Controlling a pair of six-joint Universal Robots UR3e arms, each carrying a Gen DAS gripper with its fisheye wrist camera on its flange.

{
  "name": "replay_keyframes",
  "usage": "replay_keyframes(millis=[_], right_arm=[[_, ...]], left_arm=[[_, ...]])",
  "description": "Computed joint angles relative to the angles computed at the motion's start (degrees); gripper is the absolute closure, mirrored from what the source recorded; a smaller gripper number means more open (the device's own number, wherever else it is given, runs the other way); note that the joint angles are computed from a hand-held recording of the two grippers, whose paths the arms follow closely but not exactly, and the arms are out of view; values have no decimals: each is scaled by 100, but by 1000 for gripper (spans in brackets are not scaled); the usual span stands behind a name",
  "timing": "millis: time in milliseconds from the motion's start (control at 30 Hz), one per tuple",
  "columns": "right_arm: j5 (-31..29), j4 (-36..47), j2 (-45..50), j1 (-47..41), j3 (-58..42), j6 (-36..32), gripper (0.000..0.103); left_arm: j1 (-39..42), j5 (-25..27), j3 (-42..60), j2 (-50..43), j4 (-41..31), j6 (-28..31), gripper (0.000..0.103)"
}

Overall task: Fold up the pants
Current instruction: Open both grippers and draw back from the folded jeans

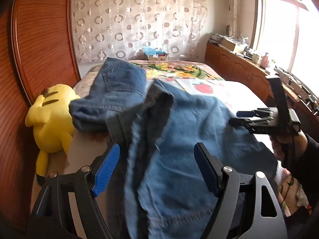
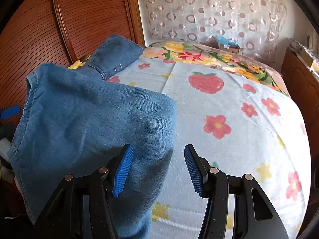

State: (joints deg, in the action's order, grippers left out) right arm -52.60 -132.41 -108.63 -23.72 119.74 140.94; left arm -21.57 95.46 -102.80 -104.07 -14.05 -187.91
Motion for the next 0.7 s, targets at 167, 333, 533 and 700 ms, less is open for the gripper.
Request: replay_keyframes(millis=[167, 333, 533, 700], right_arm=[[121, -81, 129, -143, 67, -150, 47], [92, -202, 210, -58, 83, -111, 47], [117, -291, 492, 88, -36, -12, 47], [-54, -519, 837, 363, -167, 209, 47]], left_arm=[[304, 52, 428, -296, -250, 47, 25], [613, 201, 252, -289, -157, -171, 25], [787, 67, -212, -43, 74, -142, 25], [663, 55, -367, 93, 214, -110, 25]])
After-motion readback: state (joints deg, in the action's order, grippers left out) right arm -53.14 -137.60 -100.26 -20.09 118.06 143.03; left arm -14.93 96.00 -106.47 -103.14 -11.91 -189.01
